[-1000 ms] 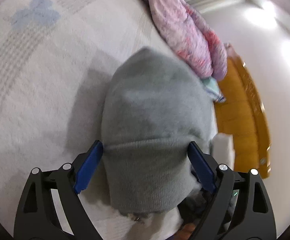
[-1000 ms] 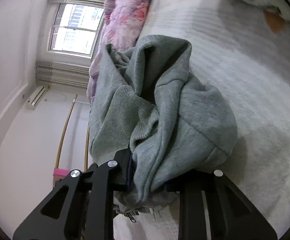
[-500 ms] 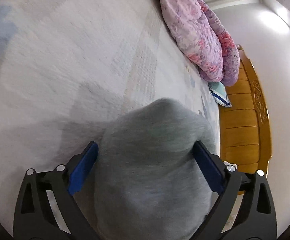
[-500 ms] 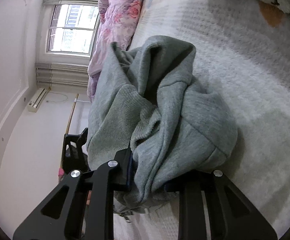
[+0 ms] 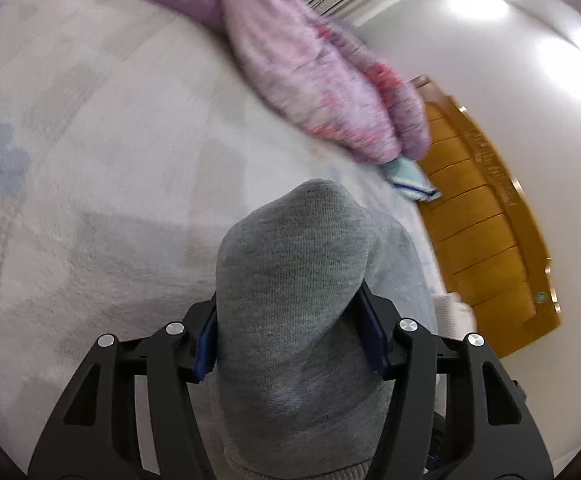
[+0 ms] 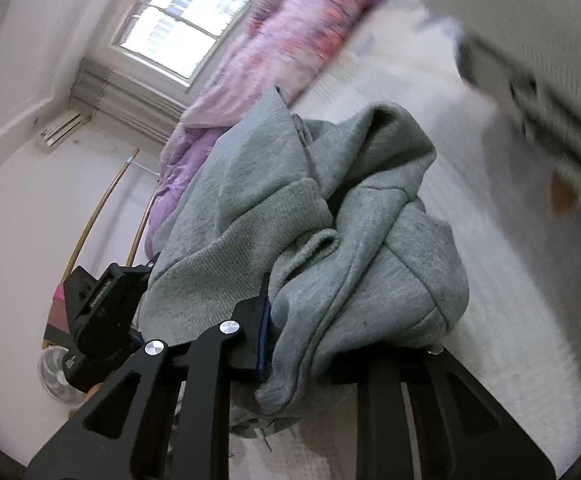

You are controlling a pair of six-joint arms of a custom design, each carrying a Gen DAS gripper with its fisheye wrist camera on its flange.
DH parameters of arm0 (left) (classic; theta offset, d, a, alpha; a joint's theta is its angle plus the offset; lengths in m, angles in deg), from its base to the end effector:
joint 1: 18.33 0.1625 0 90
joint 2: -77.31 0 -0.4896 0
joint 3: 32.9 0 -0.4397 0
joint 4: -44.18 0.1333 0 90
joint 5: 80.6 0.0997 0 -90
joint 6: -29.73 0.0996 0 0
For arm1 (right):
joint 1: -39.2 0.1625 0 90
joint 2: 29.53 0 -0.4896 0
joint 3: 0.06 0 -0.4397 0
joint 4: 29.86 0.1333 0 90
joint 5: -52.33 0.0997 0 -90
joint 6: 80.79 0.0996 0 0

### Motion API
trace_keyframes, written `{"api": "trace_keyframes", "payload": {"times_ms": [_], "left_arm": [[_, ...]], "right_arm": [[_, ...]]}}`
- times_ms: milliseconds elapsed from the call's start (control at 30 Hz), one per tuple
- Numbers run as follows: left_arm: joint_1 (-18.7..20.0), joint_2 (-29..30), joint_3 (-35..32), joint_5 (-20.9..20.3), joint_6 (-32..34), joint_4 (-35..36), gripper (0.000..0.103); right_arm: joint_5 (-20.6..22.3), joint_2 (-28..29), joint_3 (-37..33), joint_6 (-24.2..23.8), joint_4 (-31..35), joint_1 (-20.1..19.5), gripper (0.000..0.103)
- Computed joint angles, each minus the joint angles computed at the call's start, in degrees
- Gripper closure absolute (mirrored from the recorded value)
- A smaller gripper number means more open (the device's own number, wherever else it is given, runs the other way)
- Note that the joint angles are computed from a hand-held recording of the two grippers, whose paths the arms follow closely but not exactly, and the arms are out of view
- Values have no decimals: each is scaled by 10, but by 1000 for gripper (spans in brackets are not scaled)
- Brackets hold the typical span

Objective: Fold large clothes
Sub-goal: 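Grasp the grey hoodie bundle with both grippers and lift it off the bed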

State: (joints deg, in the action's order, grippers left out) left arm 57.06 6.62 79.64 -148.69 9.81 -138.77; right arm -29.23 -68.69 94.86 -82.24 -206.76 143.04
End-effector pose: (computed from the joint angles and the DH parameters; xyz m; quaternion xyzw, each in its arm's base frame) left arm 0.0076 -0.6468 0.3508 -0.1229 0.8810 -0.4552 0.0381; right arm 0.3262 -0.7058 0.0754 -0.1474 0.9495 -0.2585 0.0994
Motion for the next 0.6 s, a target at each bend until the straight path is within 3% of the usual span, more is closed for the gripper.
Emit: {"api": "trace_keyframes", "payload": {"times_ms": [267,433,600], "left_arm": [[-78,-19,-17,-17,18,-15,46],[-118,46,-83,-55,25,-21,46],[-126,137,-169,-106,-5,14,46]], "right_arm": [[17,-70,23,-55,-33,28,85],[14,-134,34,-79,-45,20,85],[-6,-186,45,-79,-59,-13,85]]}}
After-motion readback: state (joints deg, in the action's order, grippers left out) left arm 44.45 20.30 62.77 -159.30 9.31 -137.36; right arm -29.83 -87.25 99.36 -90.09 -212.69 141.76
